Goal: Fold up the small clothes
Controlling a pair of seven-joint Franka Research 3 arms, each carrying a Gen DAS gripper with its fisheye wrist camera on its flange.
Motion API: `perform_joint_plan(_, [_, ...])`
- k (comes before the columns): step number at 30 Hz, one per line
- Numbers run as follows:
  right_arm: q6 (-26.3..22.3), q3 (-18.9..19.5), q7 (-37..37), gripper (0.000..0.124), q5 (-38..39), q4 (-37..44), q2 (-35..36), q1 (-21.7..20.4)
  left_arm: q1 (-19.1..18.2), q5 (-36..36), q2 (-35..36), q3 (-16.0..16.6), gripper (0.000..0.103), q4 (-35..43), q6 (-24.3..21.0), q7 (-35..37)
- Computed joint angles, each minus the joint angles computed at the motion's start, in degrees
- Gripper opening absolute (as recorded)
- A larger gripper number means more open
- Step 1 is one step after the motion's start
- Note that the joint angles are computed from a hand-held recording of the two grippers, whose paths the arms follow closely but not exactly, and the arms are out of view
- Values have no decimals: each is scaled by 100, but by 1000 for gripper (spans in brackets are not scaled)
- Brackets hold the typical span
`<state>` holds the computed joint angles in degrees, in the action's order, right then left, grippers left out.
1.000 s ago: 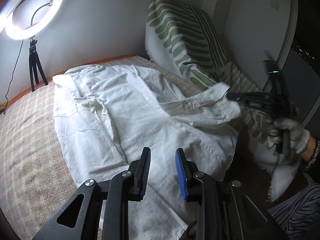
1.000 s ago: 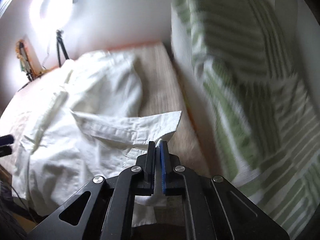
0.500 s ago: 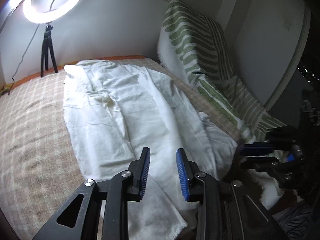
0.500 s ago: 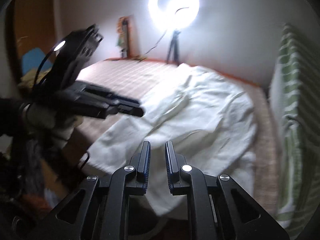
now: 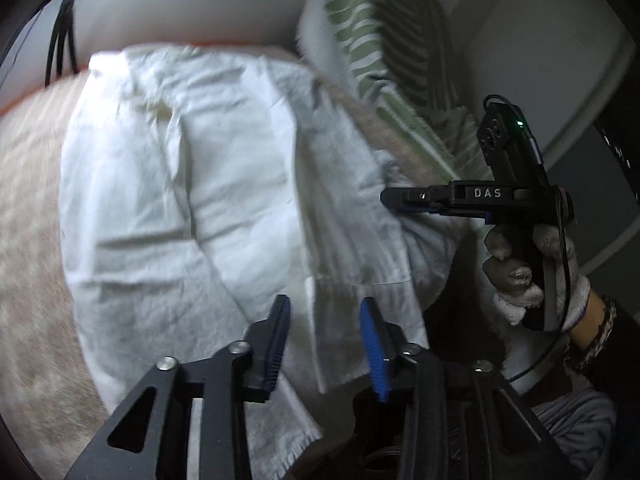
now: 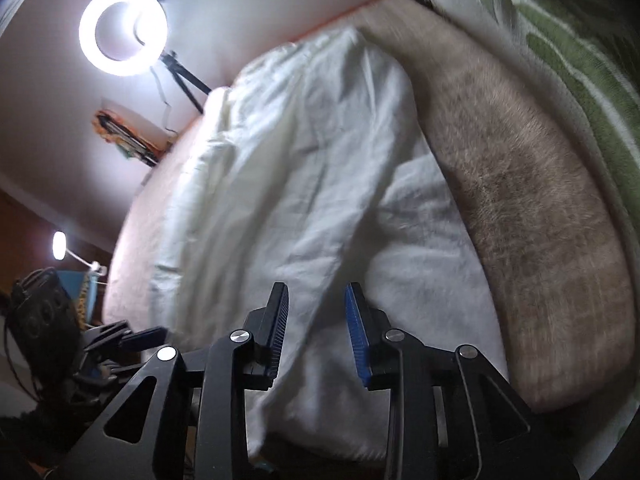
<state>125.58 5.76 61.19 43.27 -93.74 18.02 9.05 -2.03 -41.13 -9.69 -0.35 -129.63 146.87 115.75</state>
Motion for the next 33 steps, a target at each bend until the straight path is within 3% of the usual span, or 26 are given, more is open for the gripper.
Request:
perform_joint_plan(1, [62, 44, -107, 28, 214, 52, 86, -41, -9, -108, 57, 29, 19, 19, -61, 31])
perform_joint_plan(2, [18, 61, -94, 23, 307, 163, 173, -67, -4, -206, 119, 41, 8, 51, -129, 38])
perform_joint_plan(4, [-90, 99, -72, 2, 427, 434, 388, -110, 7, -397, 182, 11, 2, 65, -158, 86])
perform_joint_plan(5, [-88, 108, -59, 2, 402, 515, 450, -99, 14, -490, 182, -7, 0, 59, -162, 97])
perform_joint_plan(14, [-96, -67, 361, 0, -458, 1109, 370, -28, -25, -2201, 249, -90, 0, 249, -743, 591])
perform_joint_plan(17, [-73, -128, 319, 0, -843, 1318, 378, -21, -91, -2099, 354, -295, 0, 334, -435, 583])
perform_joint_plan(20, [-302, -62, 331, 1, -651, 1421, 536, -187, -108, -1891, 416, -382, 0, 325, -433, 452])
perform_joint_plan(24, [-75, -87, 354, 2, -889, 1113, 560, -65, -87, -1293, 340, -407, 0, 182, -306, 87])
perform_joint_plan(26, [102, -144, 417, 12, -1094, 929, 473, -5, -95, -1058, 268, -388, 0, 114, -272, 31])
perform_joint_plan(27, [248, -158, 425, 16, -1114, 781, 378, -4, -107, -962, 208, -379, 6, 64, -248, 33])
perform_joint_plan(29, [447, -187, 404, 34, -1145, 480, 154, -33, -141, -738, 43, -342, 23, -57, -231, 71])
perform_joint_plan(31, [582, -181, 253, 47, -979, 135, -107, -125, -197, -612, -82, -286, 27, -115, -228, 184])
perform_joint_plan(33, [516, -174, 104, 51, -716, -84, -261, -231, -250, -481, -224, -224, 28, -182, -297, 234])
